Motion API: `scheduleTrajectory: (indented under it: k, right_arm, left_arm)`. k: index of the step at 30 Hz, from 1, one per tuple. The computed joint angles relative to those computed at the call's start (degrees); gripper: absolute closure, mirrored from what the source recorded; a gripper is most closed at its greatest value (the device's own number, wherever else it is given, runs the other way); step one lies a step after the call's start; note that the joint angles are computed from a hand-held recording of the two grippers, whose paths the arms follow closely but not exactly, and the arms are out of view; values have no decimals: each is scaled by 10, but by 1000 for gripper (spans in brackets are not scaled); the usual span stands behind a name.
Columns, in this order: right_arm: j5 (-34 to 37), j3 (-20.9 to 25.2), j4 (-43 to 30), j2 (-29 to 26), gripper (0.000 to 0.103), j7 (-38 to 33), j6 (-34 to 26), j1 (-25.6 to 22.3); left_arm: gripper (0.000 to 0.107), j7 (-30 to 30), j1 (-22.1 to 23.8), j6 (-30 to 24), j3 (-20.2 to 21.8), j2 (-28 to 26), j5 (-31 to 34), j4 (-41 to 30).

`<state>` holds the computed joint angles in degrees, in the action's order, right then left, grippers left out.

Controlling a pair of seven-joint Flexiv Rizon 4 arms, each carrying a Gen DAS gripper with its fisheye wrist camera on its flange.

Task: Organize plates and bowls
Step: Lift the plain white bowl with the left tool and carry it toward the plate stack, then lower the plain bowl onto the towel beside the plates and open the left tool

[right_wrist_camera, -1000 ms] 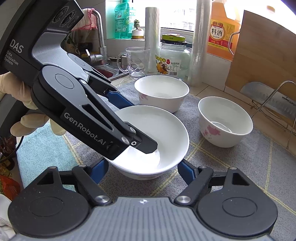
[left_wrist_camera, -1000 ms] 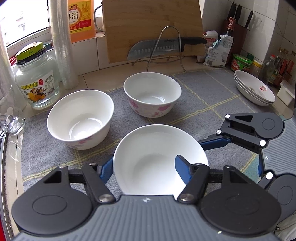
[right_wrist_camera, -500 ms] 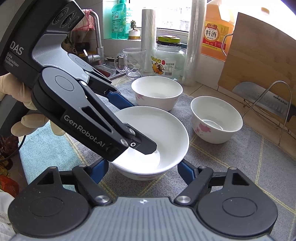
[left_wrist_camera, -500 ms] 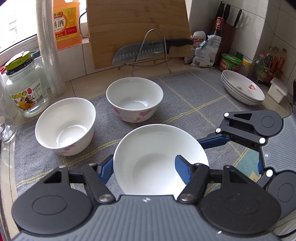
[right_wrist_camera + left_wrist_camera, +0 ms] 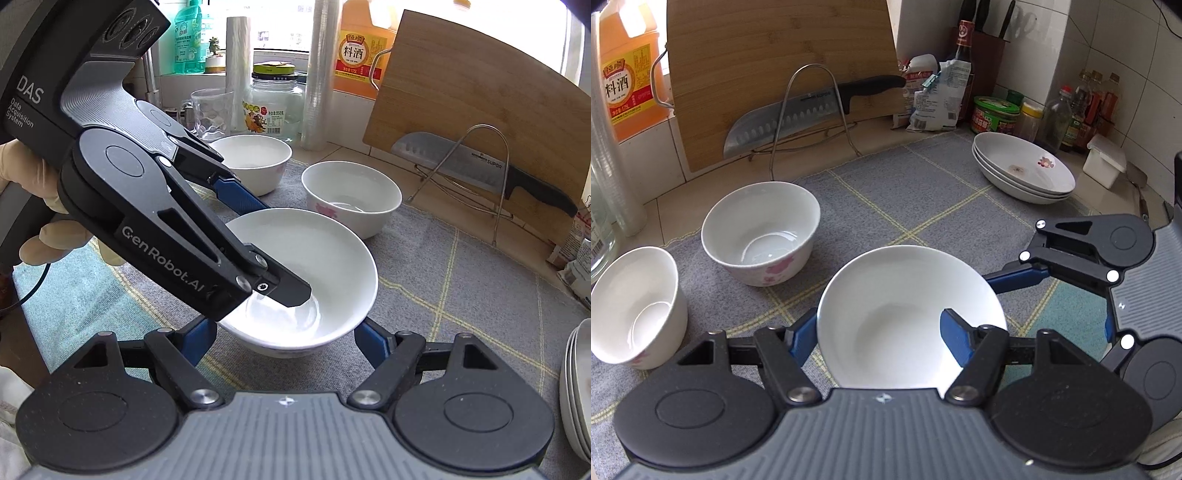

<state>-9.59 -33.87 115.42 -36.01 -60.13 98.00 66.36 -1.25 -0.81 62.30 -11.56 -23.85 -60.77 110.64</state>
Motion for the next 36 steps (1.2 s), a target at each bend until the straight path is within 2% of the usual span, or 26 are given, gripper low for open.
scheduleTrajectory:
  k: [8,13,21,29,32,33,34,36]
  right_arm:
    - [17,-55,40,10,18,15,-7,47]
    - [21,-72,60,16,18,21,-11,62]
    - [17,-85,77,24,18,30,-20,69]
    - [13,-74,80,28,18,38,-18,57]
    - [13,-68,79,30,18,40,-17,50]
    - [13,-63,77,31,17,41,-19,45]
    - [11,-54,75,33,11,42,-19,37]
    - [13,-65,77,26,0,45,-4,43]
  left_arm:
    - [38,-1,-10,-15,-8,-10,14,-11]
    - [38,-9,-15,-21,-12,-17,25,-17]
    - [38,-12,-20,-15,-21,-25,27,-22]
    - [38,-10,-18,-12,-26,-27,25,-22]
    - [34,-4,-17,-15,-28,-27,17,-21]
    - [26,2,-16,-16,-31,-25,10,-19]
    - [18,13,-15,-12,-34,-23,-2,-15]
    - [14,40,-18,0,-38,-18,-30,-9]
